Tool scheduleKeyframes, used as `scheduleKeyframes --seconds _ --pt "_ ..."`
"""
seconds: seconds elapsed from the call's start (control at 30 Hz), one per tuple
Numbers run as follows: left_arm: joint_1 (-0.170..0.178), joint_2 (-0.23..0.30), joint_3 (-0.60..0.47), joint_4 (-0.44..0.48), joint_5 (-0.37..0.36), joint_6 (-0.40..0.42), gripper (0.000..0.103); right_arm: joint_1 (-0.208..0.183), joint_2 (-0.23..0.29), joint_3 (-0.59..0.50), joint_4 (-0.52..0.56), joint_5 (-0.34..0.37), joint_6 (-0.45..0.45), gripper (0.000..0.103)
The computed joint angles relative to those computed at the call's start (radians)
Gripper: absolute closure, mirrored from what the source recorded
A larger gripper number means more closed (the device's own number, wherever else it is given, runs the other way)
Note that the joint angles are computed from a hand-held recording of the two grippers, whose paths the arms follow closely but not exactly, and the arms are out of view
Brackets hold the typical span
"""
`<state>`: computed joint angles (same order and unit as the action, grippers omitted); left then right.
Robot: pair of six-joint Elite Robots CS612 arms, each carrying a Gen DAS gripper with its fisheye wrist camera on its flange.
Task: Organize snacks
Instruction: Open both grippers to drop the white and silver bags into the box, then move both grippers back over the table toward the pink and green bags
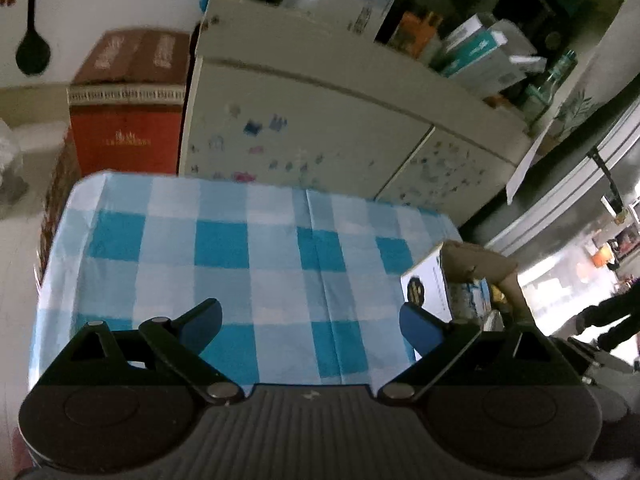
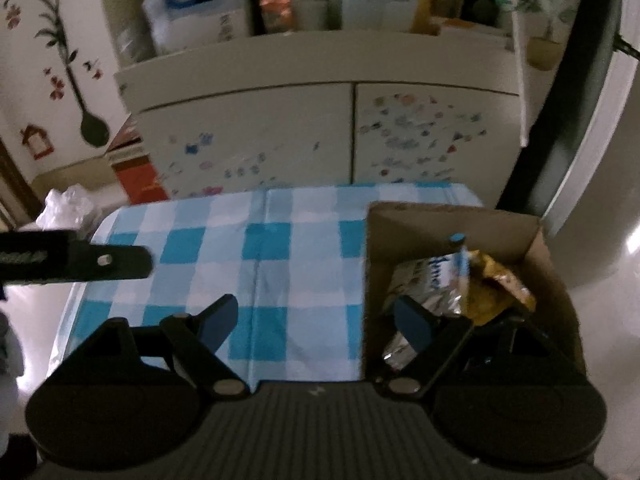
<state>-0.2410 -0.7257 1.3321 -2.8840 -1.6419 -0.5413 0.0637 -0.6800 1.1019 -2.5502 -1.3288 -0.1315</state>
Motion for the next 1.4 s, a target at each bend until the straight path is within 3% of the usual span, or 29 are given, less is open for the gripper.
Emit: scheduleKeyframes --seconds 0.27,0.53,0.93,1.27,1.4 --pt "0.014 -0.006 0.009 0.034 0.006 -0.045 0.005 0.011 -0.033 0.046 0.070 0.077 -0.074 0.017" --pt "0.027 -0.021 0.033 0.016 0.000 -0.033 0.005 0.017 -0.073 0.122 0.159 0.068 -0.163 0.017" --pt "0.017 -0.029 0.071 0.094 -0.080 0.101 0.005 0.036 -0.107 0.189 0.218 0.015 -0.260 0.018" --pt "-0.013 -0.015 0.069 0.180 -0.088 0.283 0.005 0.043 -0.098 0.181 0.268 -0.037 -0.263 0.017" --pt "-0.020 -0.009 0.066 0.217 -0.059 0.315 0.005 0.046 -0.097 0.183 0.262 -0.040 -0.272 0.014"
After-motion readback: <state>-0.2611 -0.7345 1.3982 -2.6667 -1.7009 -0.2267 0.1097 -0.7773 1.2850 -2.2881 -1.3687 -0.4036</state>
